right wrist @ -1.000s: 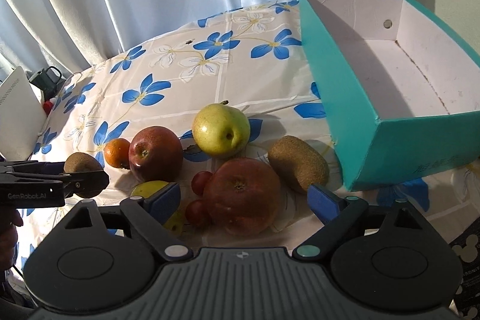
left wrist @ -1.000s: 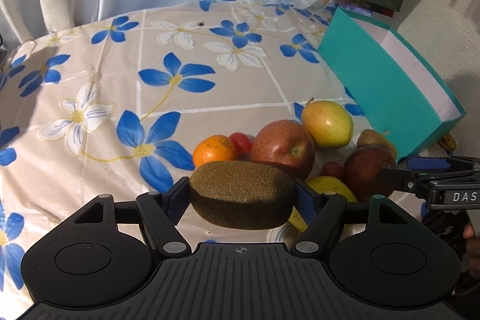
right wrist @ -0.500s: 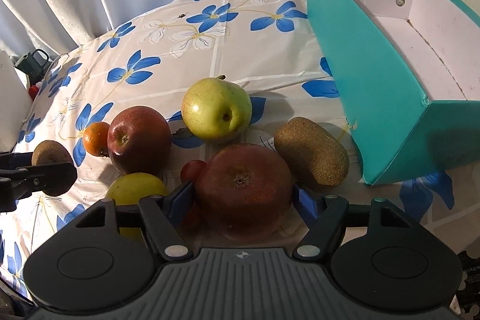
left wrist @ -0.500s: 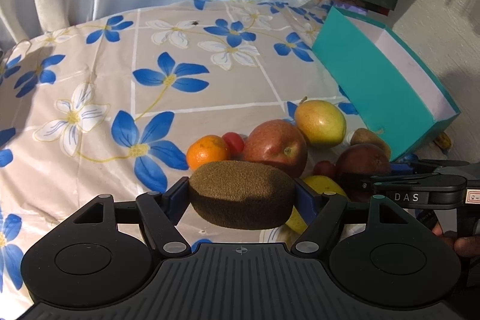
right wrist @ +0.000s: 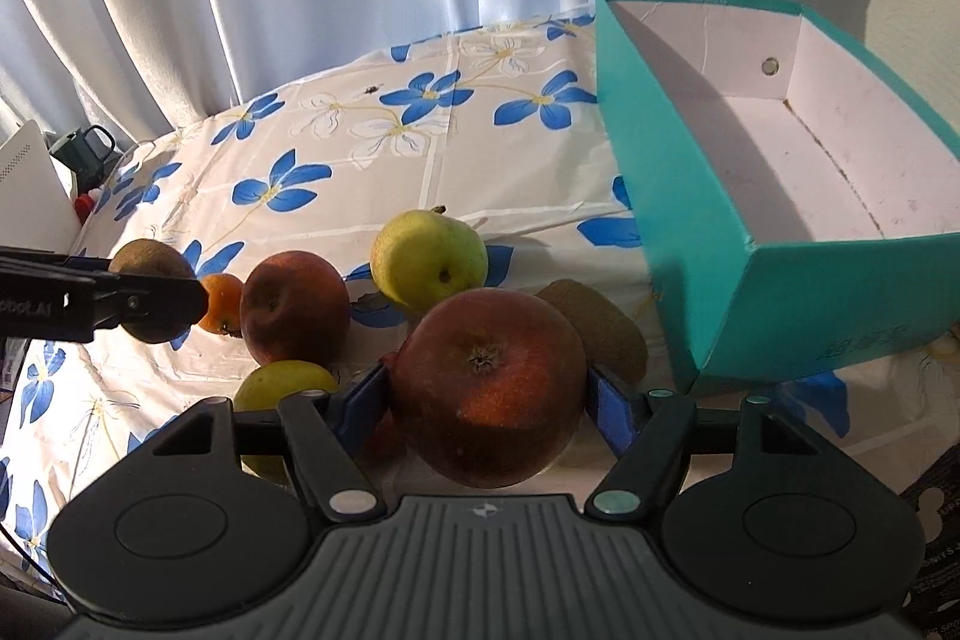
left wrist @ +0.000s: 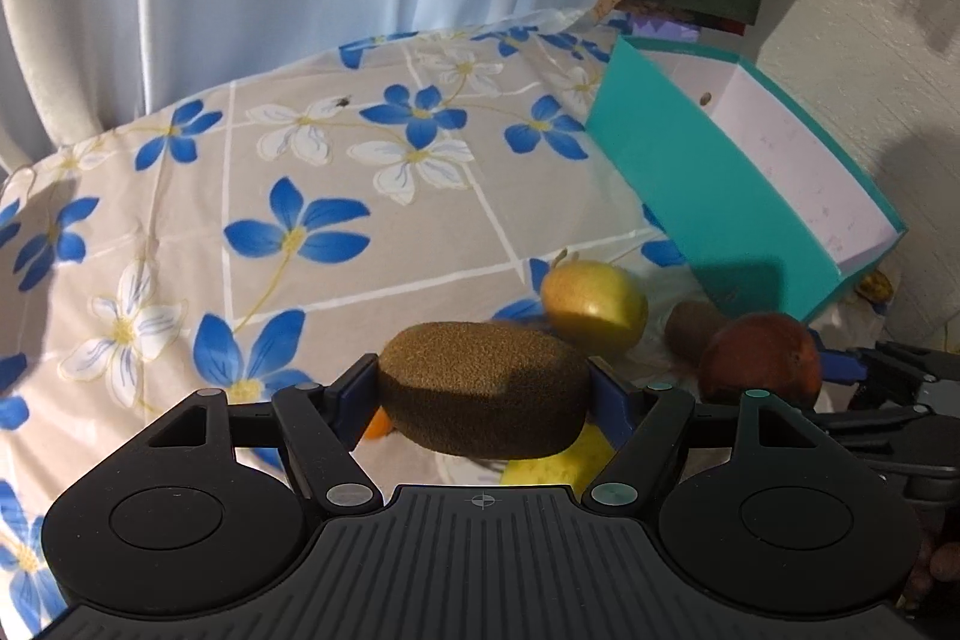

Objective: Organize fruits
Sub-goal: 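Carry the kiwi into the teal box and open the left gripper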

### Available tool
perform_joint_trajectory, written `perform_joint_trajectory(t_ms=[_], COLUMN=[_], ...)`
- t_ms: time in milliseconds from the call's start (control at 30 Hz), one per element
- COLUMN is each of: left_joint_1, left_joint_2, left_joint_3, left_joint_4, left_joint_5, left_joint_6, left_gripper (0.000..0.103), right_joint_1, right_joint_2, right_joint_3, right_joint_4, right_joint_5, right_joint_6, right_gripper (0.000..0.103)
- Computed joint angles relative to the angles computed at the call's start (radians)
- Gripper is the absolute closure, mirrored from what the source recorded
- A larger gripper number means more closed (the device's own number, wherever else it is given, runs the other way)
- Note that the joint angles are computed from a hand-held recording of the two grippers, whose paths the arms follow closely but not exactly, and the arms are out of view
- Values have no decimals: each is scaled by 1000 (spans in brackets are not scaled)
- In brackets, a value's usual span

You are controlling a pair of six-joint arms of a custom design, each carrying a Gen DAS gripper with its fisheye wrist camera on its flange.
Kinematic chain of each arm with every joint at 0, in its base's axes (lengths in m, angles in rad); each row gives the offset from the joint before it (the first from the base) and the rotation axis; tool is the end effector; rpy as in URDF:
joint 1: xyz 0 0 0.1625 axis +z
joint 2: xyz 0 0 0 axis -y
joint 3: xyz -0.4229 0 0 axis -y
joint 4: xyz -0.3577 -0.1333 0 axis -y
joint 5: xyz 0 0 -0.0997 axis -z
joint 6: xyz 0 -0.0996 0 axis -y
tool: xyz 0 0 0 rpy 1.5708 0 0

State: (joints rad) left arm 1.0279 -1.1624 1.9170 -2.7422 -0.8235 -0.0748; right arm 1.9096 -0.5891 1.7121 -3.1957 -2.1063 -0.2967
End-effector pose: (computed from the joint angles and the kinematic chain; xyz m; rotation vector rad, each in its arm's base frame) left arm -0.1117 -0.5741 0.2792 0.3691 2.4206 -0.7824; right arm 0.2889 -0.5716 0.0479 0.6243 -2.4705 0.6662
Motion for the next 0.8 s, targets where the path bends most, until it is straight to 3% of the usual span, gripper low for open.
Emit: perform_joint_trajectory(t_ms=[267,567,800], left_joint_1=[-31,-52,-68], left_joint_2=[134,318,418], left_joint_3=[-168,-353,-423], left_joint_4=[-22,-17,-41], left_joint_5=[-50,-130,-173], left_joint_6=[127,220,263], left_gripper=[26,26,26], right_joint_1=[7,1,-12], right_joint_2=[-56,-94,-114], right_joint_3=[66,113,135], right_joint_4=[-140,-298,-411], right_joint_5=[-12,-75,-130], right_joint_6=[9,28,38], right_gripper=[32,32,32])
